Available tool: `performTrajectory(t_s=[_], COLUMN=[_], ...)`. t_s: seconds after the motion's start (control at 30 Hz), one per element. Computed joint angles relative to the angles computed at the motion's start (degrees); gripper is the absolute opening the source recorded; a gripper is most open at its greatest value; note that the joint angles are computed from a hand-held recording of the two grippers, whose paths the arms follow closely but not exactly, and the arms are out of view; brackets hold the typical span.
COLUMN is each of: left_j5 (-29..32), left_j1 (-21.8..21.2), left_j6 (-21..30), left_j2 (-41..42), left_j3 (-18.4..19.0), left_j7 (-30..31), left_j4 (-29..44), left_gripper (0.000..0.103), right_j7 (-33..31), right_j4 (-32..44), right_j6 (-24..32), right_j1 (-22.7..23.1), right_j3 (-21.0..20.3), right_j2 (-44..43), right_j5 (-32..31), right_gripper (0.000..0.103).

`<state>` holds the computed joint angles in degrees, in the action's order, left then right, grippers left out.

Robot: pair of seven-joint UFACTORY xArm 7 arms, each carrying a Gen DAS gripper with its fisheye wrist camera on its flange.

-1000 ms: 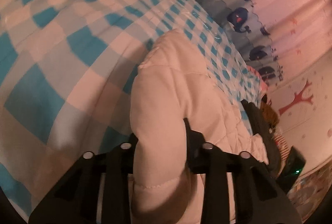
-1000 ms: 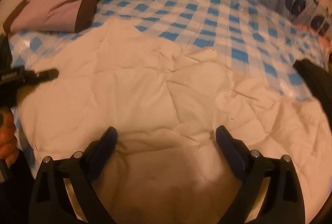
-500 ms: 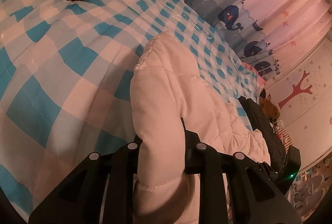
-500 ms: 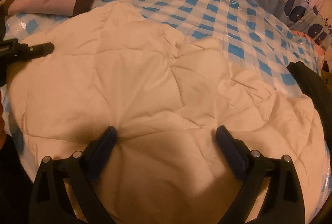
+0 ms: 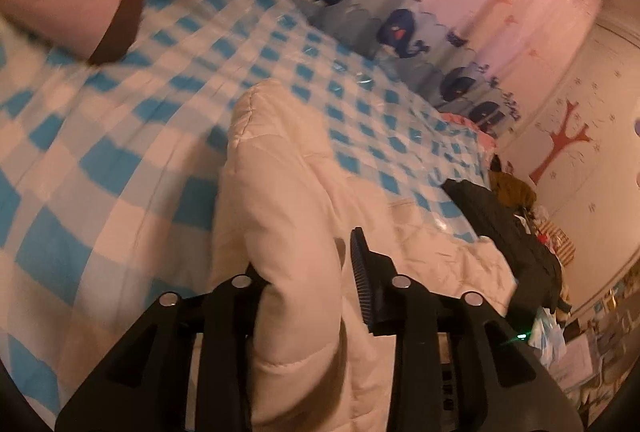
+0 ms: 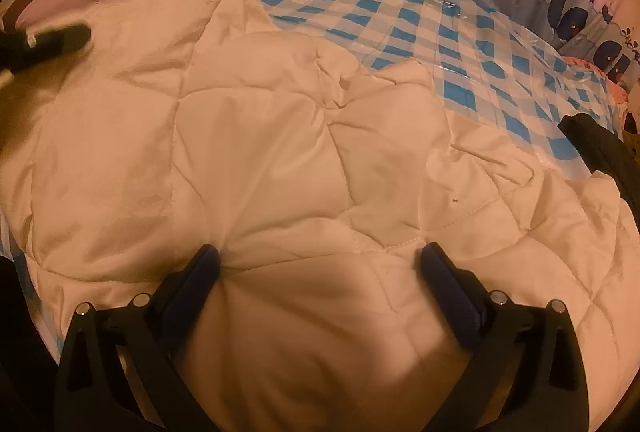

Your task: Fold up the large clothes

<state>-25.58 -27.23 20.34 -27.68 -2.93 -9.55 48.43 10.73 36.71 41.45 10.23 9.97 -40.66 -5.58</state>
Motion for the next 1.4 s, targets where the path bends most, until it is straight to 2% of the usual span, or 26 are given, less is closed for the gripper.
performTrajectory(t_s=[0.17, 0.43, 0.5, 0.6, 0.67, 0.77, 0.83, 0.97, 1.03, 1.07, 1.1, 1.17, 1.23, 1.3, 1.4], left_j5=[1.80, 3.22, 3.41, 3.96, 4.29, 3.38, 2.82, 5.90, 10.25, 12.60, 15.18, 18.38, 21.45, 25.30, 34.06], left_j1=[-1.81, -4.68, -4.97, -5.22, -5.32, -6.49, -7.38, -8.76, -9.06, -9.40, -10.02, -11.55, -13.32, -15.38, -19.49], left_j6=[0.59, 2.23, 2.43, 2.53, 2.95, 3.49, 3.33, 3.52, 4.50, 5.23, 6.00, 6.39, 6.57, 7.25, 9.74], left_j2=[0.58, 3.15, 3.76, 4.37, 5.09, 7.45, 9.76, 15.02, 18.19, 19.75, 21.69, 24.04, 26.46, 29.17, 33.26], left_j3=[-2.47, -6.18, -6.91, -7.56, -8.14, -8.67, -9.84, -13.98, -16.67, -17.80, -19.00, -20.00, -20.63, -21.00, -20.55], left_j7=[0.70, 0.40, -0.26, -0.92, -1.69, -2.17, -2.86, -4.28, -6.41, -7.46, -8.53, -9.67, -11.15, -13.17, -18.01], left_j4=[4.77, 11.09, 12.31, 14.34, 16.15, 19.82, 22.85, 29.96, 33.91, 35.72, 37.74, 39.94, 41.86, 43.67, 46.43], left_gripper=[0.019, 0.015, 0.015, 0.014, 0.014, 0.014, 0.014, 0.014, 0.014, 0.014, 0.014, 0.014, 0.014, 0.014, 0.014], right_j7=[-0.09, -0.11, -1.44, -6.29, -7.74, -8.26, -9.48, -11.16, -12.33, -12.45, -12.62, -12.58, -11.67, -12.77, -13.07], right_j4=[-0.60, -1.07, -1.07, 1.62, 1.83, 1.26, 0.41, -5.30, -4.46, -3.89, -3.29, -2.97, -2.57, -0.74, 1.74], right_j6=[-0.68, -1.88, -1.71, 3.59, 5.39, 9.73, 12.44, 8.32, 8.33, 9.00, 10.51, 13.33, 16.44, 19.89, 25.26], right_j1=[-0.04, 0.59, 1.54, 3.93, 2.65, -2.42, -3.71, -3.67, -1.81, -0.40, -0.44, 0.14, -1.55, -3.33, -6.30], right_j3=[-0.18, -0.94, -2.60, -7.53, -8.01, -8.25, -9.66, -11.61, -16.68, -21.77, -24.95, -35.16, -42.21, -46.52, -50.02], right_j2=[-0.41, -0.57, -0.92, -2.05, -5.89, -12.06, -11.87, -14.11, -14.73, -15.81, -16.63, -20.00, -21.41, -20.67, -17.26], right_j5=[-0.12, 1.15, 2.71, 7.68, 8.22, 5.87, 6.07, 10.01, 15.88, 21.39, 24.76, 35.34, 41.43, 42.77, 42.35], right_gripper=[0.096, 0.096, 0.096, 0.096, 0.096, 0.096, 0.096, 0.097, 0.097, 0.097, 0.096, 0.096, 0.096, 0.096, 0.096])
